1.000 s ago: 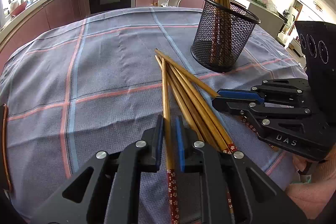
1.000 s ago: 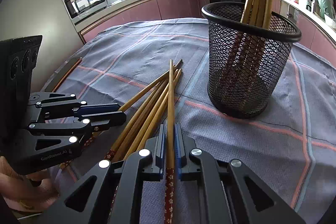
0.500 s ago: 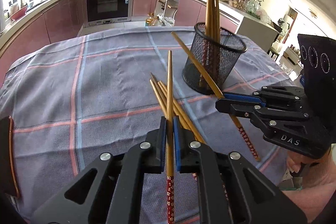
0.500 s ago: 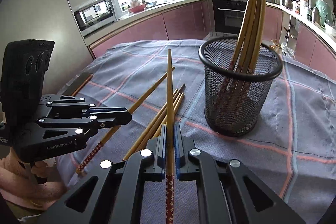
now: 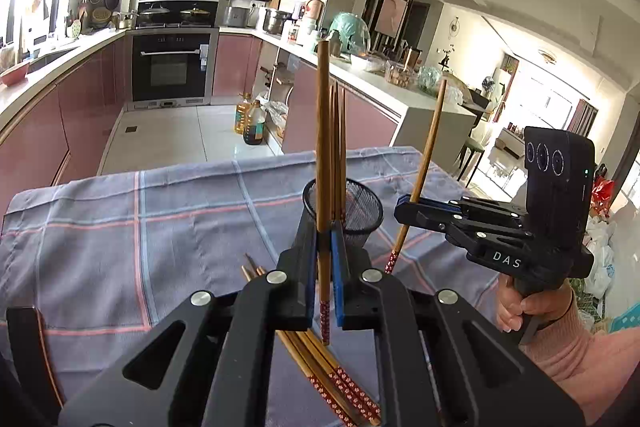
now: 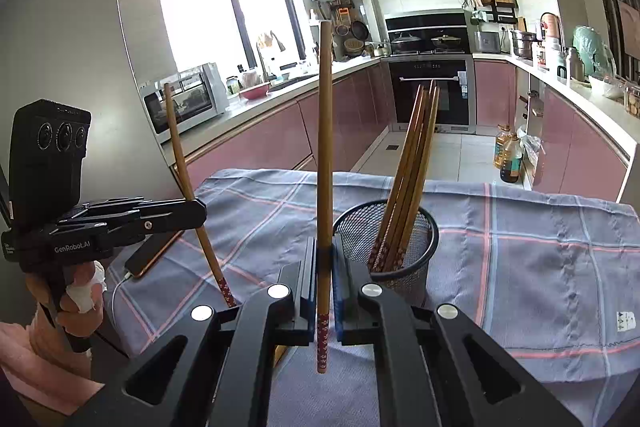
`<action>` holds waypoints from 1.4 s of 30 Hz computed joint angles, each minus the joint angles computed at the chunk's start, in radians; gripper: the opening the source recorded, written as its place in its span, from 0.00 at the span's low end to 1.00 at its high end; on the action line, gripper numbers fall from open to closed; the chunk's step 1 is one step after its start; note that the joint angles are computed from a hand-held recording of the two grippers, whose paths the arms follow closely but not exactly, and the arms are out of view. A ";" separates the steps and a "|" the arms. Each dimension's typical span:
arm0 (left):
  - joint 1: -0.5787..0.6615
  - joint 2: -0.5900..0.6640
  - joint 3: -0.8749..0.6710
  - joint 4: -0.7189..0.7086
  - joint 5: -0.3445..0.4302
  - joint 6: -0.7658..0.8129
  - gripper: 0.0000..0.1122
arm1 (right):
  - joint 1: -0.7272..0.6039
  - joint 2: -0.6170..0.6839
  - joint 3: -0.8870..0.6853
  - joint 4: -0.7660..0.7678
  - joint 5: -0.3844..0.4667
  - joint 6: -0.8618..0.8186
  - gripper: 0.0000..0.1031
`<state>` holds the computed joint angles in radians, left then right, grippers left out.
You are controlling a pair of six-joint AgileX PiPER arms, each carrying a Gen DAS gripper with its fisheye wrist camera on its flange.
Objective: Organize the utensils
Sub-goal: 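Lift the chopstick upright with the left tool over the mesh cup, then lower the chopstick into the mesh cup and open the left tool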
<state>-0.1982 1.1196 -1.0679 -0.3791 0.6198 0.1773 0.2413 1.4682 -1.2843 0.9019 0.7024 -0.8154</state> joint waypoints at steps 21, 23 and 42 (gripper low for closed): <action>-0.117 0.259 -0.361 0.192 -0.034 -0.181 0.07 | -0.031 0.138 -0.241 0.035 -0.055 0.043 0.06; -0.142 0.276 -0.365 0.247 -0.027 -0.225 0.07 | -0.032 0.149 -0.244 0.047 -0.064 0.039 0.06; -0.137 0.390 -0.374 0.261 0.047 -0.167 0.07 | -0.014 0.224 -0.287 -0.097 -0.017 0.193 0.06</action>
<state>-0.3350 1.5095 -1.4424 -0.1182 0.6663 0.0106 0.2268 1.6925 -1.5712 0.8044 0.6859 -0.6227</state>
